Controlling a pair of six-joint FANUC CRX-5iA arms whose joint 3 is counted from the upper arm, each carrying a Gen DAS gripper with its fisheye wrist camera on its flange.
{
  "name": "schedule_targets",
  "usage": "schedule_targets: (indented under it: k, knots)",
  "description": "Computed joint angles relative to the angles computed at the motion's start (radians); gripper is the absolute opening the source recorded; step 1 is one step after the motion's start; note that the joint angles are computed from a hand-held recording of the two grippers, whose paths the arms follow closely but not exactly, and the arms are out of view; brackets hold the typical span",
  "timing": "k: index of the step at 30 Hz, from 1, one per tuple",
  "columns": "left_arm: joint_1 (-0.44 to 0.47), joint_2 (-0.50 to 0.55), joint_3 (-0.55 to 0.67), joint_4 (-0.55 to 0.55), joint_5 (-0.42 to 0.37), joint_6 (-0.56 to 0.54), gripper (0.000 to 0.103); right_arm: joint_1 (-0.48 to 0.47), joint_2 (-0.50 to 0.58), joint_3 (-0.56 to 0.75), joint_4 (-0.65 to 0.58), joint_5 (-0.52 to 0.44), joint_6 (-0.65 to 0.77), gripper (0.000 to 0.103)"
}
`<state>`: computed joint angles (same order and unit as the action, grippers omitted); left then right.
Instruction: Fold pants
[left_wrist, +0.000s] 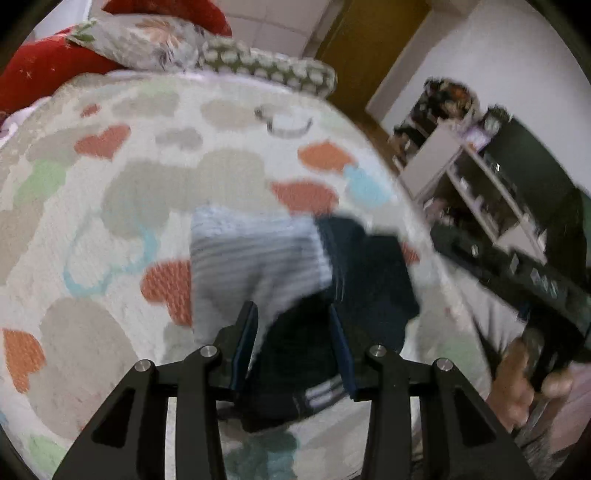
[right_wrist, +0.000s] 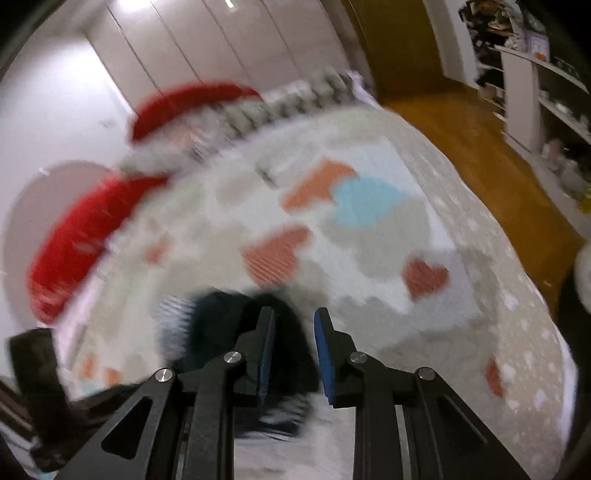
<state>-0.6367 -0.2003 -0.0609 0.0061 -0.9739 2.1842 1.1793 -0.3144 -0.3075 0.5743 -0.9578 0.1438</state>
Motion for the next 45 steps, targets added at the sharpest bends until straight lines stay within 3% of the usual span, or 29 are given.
schedule_targets:
  k: [1,3,5,8,11,14,18,20,23,25,28,30,32,34,35,36,38,39,40,45]
  knots:
    - [0.010,0.005,0.015,-0.006,-0.007,0.006,0.042,-0.011,-0.021,-0.017,-0.010,0.082,0.008,0.024]
    - [0.034,0.041,0.057,-0.010,-0.045,0.014,0.043,-0.049,-0.029,-0.007,-0.147,0.223,0.114,0.024]
    - [0.062,0.090,0.090,-0.012,-0.080,0.009,0.043,-0.074,-0.003,0.023,-0.251,0.256,0.191,0.024]
    - [0.103,0.151,0.100,0.009,-0.109,0.006,0.045,-0.073,0.073,0.058,-0.213,0.169,0.180,0.024]
    - [0.109,0.169,0.090,0.006,-0.096,0.023,0.055,-0.064,0.129,0.075,-0.175,0.082,0.171,0.024]
    - [0.108,0.158,0.090,0.009,-0.092,0.018,0.056,-0.061,0.148,0.075,-0.161,0.065,0.177,0.025]
    - [0.144,0.063,-0.002,0.100,-0.031,-0.015,0.060,-0.083,0.109,0.056,-0.197,0.097,0.189,0.029]
    - [0.148,0.019,-0.036,0.099,-0.017,-0.004,0.070,-0.083,0.053,0.002,-0.162,0.138,0.114,0.054]
    - [0.169,-0.046,-0.120,0.127,0.027,0.000,0.079,-0.061,-0.020,-0.091,-0.042,0.175,-0.040,0.076]
    - [0.204,-0.070,-0.200,0.231,0.069,-0.071,0.079,-0.061,-0.050,-0.124,-0.041,0.197,-0.082,0.079]
    - [0.227,-0.089,-0.306,0.399,0.149,-0.184,0.080,-0.082,-0.057,-0.128,-0.147,0.238,-0.050,0.079]
    - [0.218,-0.088,-0.346,0.488,0.207,-0.267,0.089,-0.093,-0.057,-0.138,-0.193,0.285,-0.044,0.079]
    - [0.195,-0.063,-0.403,0.680,0.261,-0.433,0.092,-0.113,-0.039,-0.122,-0.293,0.325,0.019,0.079]
    - [0.170,-0.031,-0.399,0.722,0.264,-0.473,0.092,-0.128,-0.010,-0.103,-0.372,0.352,0.084,0.079]
    - [0.155,-0.024,-0.372,0.665,0.270,-0.439,0.088,-0.128,0.005,-0.100,-0.368,0.359,0.088,0.080]
    - [0.149,-0.022,-0.364,0.656,0.270,-0.438,0.065,-0.130,0.016,-0.098,-0.360,0.368,0.086,0.079]
    - [0.152,-0.016,-0.361,0.697,0.255,-0.477,0.037,-0.153,0.027,-0.067,-0.451,0.382,0.170,0.048]
    - [0.157,-0.020,-0.358,0.697,0.256,-0.478,0.032,-0.169,0.033,-0.044,-0.520,0.377,0.224,0.046]
    - [0.161,-0.021,-0.349,0.689,0.252,-0.477,0.031,-0.175,0.036,-0.031,-0.537,0.369,0.247,0.037]
    - [0.200,0.003,-0.247,0.599,0.214,-0.440,0.031,-0.171,0.071,0.041,-0.497,0.334,0.315,0.035]
